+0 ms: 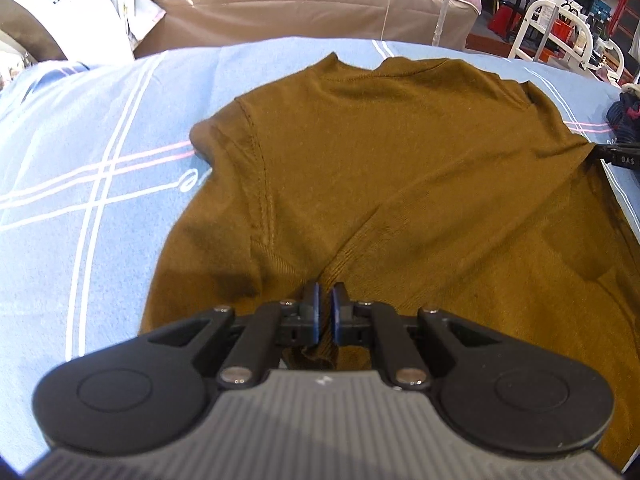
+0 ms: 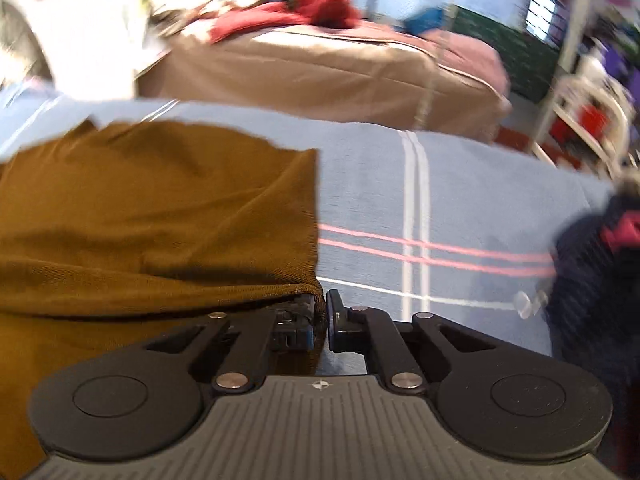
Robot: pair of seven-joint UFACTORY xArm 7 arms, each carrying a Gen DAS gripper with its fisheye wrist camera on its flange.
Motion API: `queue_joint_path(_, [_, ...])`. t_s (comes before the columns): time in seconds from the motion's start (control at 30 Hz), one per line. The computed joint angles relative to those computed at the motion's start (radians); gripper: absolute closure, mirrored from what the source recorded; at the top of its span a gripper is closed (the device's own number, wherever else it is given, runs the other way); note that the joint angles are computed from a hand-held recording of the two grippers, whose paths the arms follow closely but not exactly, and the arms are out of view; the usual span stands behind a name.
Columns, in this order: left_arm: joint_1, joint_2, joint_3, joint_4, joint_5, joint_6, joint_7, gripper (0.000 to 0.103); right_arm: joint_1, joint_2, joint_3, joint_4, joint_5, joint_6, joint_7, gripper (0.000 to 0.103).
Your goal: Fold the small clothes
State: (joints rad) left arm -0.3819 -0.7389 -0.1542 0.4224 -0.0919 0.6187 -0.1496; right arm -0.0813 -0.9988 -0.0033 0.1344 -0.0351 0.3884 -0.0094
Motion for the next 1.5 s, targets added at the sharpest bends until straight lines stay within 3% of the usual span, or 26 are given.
queue_joint_path(0.1, [0.004,0.027,-0.003,0.000,0.001,-0.001,-0.007,0.096,0.020,0.003,-0.054,0.001,0.041,0.035,-0.004,0.090])
queue_joint_path(0.13, [0.006,0.036,-0.004,0.001,0.002,0.001,-0.010,0.095,0.019,-0.004,-0.063,0.000,0.045,0.036,-0.014,0.082])
queue_joint_path(0.17, [0.009,0.037,-0.005,-0.001,0.003,-0.002,-0.015,0.093,-0.002,-0.015,-0.042,0.008,0.042,0.060,0.001,0.067])
queue_joint_path(0.2, [0.011,0.035,-0.006,-0.001,0.005,-0.002,-0.020,0.092,-0.027,-0.048,-0.002,0.006,0.038,0.083,0.040,0.030])
queue_joint_path(0.23, [0.015,0.031,-0.011,-0.001,0.011,-0.002,-0.025,0.089,-0.032,-0.098,0.007,-0.005,0.037,0.085,0.057,0.012])
queue_joint_path(0.33, [0.013,0.031,-0.004,-0.008,0.014,-0.008,-0.023,0.086,0.003,-0.177,-0.007,-0.010,0.036,0.058,0.039,0.012])
queue_joint_path(0.4, [0.012,0.039,0.000,-0.009,0.011,-0.016,-0.023,0.086,0.011,-0.116,0.003,0.031,0.022,0.025,0.027,0.006])
queue_joint_path(0.53, [0.015,0.052,-0.006,-0.007,0.016,-0.029,-0.029,0.087,-0.108,0.110,0.114,0.152,-0.060,-0.042,0.137,0.005])
queue_joint_path(0.57, [0.015,0.053,-0.006,-0.008,0.017,-0.033,-0.032,0.086,-0.103,0.158,0.100,0.177,-0.054,-0.048,0.153,0.003])
queue_joint_path(0.67, [0.014,0.055,-0.006,-0.012,0.012,-0.043,-0.046,0.085,0.075,0.314,-0.073,0.242,0.063,-0.088,0.052,0.008])
queue_joint_path(0.77, [0.010,0.053,0.000,-0.017,0.004,-0.050,-0.054,0.083,0.060,0.409,-0.045,0.272,0.089,-0.126,0.092,0.008])
queue_joint_path(0.83, [0.009,0.056,0.001,-0.017,0.003,-0.055,-0.057,0.082,0.111,0.453,-0.080,0.290,0.135,-0.124,0.075,0.009])
queue_joint_path(0.9, [0.007,0.062,-0.001,-0.015,0.004,-0.059,-0.058,0.081,0.122,0.467,-0.083,0.298,0.148,-0.103,0.059,0.019])
queue_joint_path(0.93, [0.007,0.065,-0.001,-0.013,0.005,-0.060,-0.057,0.080,0.109,0.469,-0.061,0.297,0.135,-0.103,0.060,0.042])
queue_joint_path(0.97, [0.007,0.069,0.000,-0.012,0.007,-0.062,-0.056,0.080,0.082,0.465,-0.031,0.297,0.107,-0.105,0.067,0.080])
queue_joint_path(1.0, [0.007,0.072,-0.001,-0.010,0.008,-0.062,-0.055,0.080,0.038,0.468,0.015,0.301,0.070,-0.107,0.099,0.093])
queue_joint_path(1.1, [0.009,0.080,-0.004,-0.004,0.015,-0.061,-0.053,0.079,-0.038,0.514,0.058,0.331,0.020,-0.120,0.188,0.097])
queue_joint_path(1.17, [0.010,0.082,-0.005,-0.004,0.015,-0.062,-0.058,0.079,-0.108,0.532,0.118,0.341,-0.067,-0.146,0.247,0.097])
queue_joint_path(1.3, [0.010,0.080,-0.006,-0.008,0.016,-0.068,-0.062,0.079,-0.113,0.567,0.109,0.352,-0.136,-0.162,0.258,0.092])
queue_joint_path(1.37, [0.011,0.081,-0.006,-0.009,0.019,-0.069,-0.062,0.078,-0.135,0.543,0.129,0.345,-0.170,-0.153,0.294,0.058])
queue_joint_path(1.43, [0.014,0.084,-0.010,-0.006,0.025,-0.071,-0.065,0.075,-0.150,0.493,0.146,0.318,-0.196,-0.171,0.338,0.049])
queue_joint_path(1.47, [0.017,0.083,-0.015,-0.004,0.029,-0.070,-0.071,0.070,-0.110,0.451,0.114,0.291,-0.179,-0.185,0.322,0.047])
queue_joint_path(1.5, [0.021,0.082,-0.023,-0.002,0.036,-0.067,-0.080,0.065,-0.046,0.409,0.065,0.269,-0.149,-0.182,0.279,0.039])
